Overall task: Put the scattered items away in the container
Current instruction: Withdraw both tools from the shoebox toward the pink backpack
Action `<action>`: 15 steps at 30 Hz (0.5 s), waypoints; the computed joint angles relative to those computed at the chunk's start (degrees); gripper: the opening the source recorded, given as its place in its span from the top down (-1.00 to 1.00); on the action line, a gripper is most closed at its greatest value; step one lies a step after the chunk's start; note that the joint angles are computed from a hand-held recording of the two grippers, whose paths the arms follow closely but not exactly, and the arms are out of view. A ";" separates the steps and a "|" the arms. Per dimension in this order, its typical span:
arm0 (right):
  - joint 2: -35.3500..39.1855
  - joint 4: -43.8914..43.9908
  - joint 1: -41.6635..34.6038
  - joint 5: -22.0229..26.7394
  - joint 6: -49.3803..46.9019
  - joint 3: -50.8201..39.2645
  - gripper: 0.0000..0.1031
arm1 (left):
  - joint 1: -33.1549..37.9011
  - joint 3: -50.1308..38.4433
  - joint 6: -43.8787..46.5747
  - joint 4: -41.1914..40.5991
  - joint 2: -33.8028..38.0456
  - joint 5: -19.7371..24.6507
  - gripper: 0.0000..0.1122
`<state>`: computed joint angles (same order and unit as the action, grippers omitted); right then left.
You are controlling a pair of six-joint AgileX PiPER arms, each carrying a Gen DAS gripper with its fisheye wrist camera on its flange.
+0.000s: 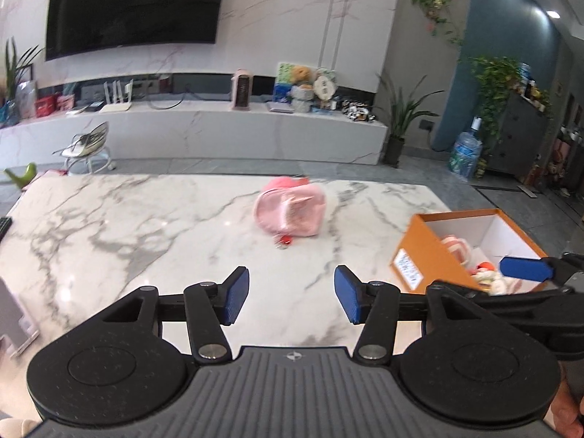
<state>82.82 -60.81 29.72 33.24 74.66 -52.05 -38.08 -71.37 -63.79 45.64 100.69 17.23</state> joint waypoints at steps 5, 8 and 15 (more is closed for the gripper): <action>4.03 -5.57 2.11 1.31 6.57 -1.96 -0.77 | 3.00 0.92 2.97 -3.64 0.68 -1.68 -0.12; 6.74 -5.88 2.40 1.15 5.88 -3.95 -0.77 | 4.42 0.18 7.14 -7.83 2.02 -2.23 -0.12; 13.37 -2.19 0.27 -0.39 0.93 -9.41 -0.78 | 6.57 -3.34 19.89 -19.05 6.37 -3.55 -0.15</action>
<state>96.19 -63.00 29.99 32.85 75.59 -61.47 -31.51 -74.71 -43.90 26.60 107.06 13.69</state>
